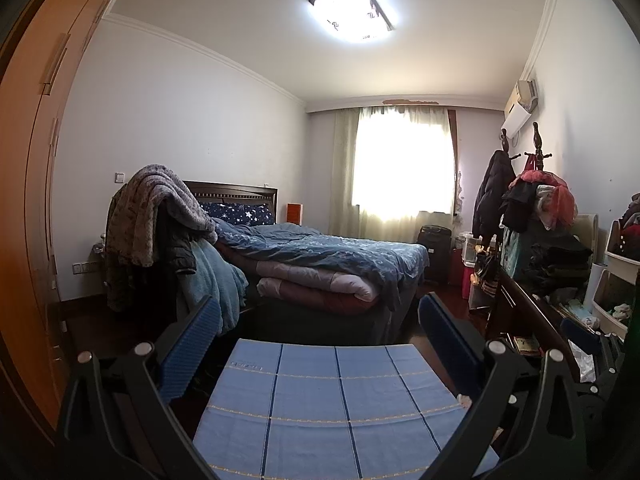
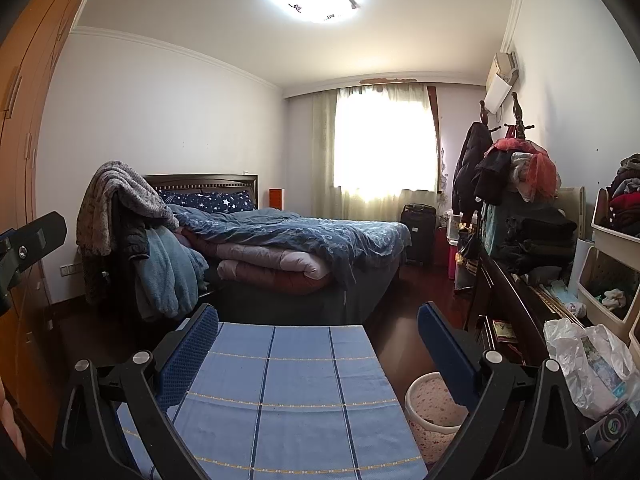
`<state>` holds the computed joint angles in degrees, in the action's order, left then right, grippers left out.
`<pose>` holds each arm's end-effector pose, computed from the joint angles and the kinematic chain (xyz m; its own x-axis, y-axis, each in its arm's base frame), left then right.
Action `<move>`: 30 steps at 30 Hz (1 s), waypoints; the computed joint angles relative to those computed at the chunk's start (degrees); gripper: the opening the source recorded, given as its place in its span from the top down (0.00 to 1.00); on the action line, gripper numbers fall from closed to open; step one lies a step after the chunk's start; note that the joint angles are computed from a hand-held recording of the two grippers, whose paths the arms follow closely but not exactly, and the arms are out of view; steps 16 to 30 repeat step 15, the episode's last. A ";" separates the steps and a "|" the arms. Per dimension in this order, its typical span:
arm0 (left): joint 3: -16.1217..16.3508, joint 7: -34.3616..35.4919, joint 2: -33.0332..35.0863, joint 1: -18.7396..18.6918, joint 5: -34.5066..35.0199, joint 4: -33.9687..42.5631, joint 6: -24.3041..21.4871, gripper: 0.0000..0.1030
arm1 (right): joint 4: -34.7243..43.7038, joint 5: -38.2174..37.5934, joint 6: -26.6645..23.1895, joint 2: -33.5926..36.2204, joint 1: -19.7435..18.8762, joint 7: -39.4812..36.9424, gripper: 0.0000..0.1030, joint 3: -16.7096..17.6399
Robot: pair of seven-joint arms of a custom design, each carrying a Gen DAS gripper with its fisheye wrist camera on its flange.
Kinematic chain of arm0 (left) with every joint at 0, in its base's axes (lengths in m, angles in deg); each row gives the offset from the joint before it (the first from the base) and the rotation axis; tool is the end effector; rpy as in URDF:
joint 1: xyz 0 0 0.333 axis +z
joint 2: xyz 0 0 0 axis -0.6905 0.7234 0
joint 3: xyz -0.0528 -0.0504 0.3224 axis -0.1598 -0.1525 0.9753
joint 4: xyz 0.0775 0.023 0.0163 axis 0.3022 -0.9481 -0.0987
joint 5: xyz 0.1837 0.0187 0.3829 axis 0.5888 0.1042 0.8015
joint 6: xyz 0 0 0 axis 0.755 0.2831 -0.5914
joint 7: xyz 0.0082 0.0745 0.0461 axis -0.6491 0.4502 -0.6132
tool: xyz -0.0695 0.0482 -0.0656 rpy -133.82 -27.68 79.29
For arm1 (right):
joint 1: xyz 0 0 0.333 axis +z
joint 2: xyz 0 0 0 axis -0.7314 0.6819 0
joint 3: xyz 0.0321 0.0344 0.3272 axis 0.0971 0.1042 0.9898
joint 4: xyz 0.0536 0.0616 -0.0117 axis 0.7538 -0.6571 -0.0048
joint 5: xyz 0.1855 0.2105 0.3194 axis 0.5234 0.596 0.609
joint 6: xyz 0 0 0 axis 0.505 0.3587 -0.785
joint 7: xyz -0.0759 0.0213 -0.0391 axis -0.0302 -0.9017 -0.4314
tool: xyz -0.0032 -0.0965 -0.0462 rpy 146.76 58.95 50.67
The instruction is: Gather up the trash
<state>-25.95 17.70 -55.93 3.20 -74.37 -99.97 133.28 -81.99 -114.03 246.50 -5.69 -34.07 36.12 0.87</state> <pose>0.3951 -0.1632 0.5820 0.5484 -0.8334 0.0682 -0.0510 -0.1147 -0.9921 0.5377 0.2242 0.5199 0.5351 -0.8448 0.0062 -0.1618 -0.1097 -0.9807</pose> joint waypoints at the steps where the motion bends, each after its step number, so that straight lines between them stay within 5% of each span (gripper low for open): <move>1: 0.05 -0.05 0.19 0.09 0.01 -0.08 0.46 0.03 | 0.00 0.00 0.00 0.00 0.00 0.00 0.03 0.00; 30: -0.10 1.21 0.71 0.66 -0.92 -0.05 2.01 0.03 | -0.10 0.30 0.09 0.05 0.02 -0.25 0.03 -0.04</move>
